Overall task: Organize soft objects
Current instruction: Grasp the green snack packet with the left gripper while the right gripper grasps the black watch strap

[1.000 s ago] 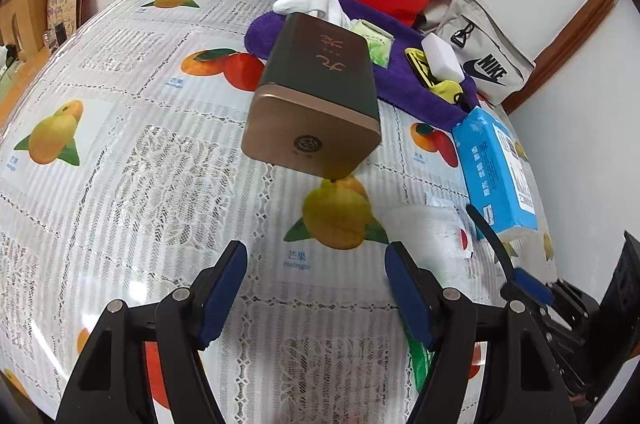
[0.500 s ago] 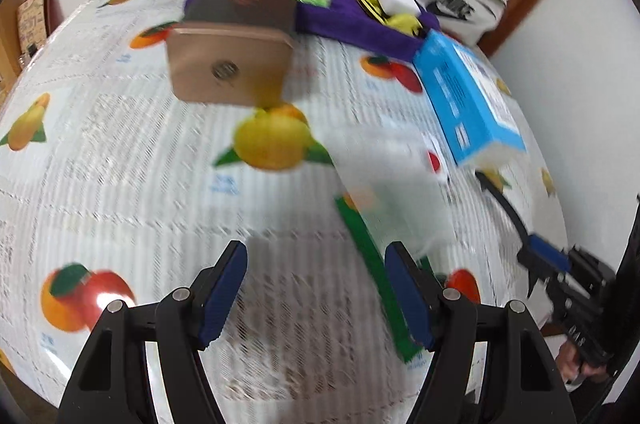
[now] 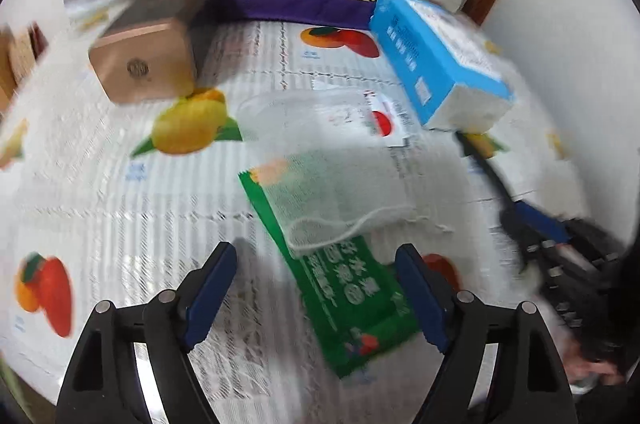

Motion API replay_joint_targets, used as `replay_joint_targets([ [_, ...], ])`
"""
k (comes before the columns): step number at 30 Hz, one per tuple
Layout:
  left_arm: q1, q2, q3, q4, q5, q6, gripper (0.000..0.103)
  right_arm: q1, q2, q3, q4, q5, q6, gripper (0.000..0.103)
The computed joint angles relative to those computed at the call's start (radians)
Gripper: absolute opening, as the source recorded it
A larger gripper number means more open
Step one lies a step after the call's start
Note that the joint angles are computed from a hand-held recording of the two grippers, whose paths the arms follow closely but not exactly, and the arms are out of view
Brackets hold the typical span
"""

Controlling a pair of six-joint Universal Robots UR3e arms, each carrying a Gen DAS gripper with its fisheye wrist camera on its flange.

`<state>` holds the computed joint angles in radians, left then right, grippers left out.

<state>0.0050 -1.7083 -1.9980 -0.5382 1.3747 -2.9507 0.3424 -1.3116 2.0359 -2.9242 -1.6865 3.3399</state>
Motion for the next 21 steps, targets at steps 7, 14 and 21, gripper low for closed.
replay_joint_targets([
  [7,0.061,0.050,-0.067,0.037,0.073,0.063,0.082,-0.008,0.021,-0.019,-0.009,0.014,0.005,0.031],
  [14,0.194,0.108,-0.150,0.068,-0.033,0.135,0.079,0.018,0.081,-0.071,-0.020,-0.031,0.023,0.049],
  [21,0.147,0.049,-0.192,0.250,-0.031,0.180,0.062,0.024,0.089,-0.046,-0.078,-0.044,0.025,0.032],
])
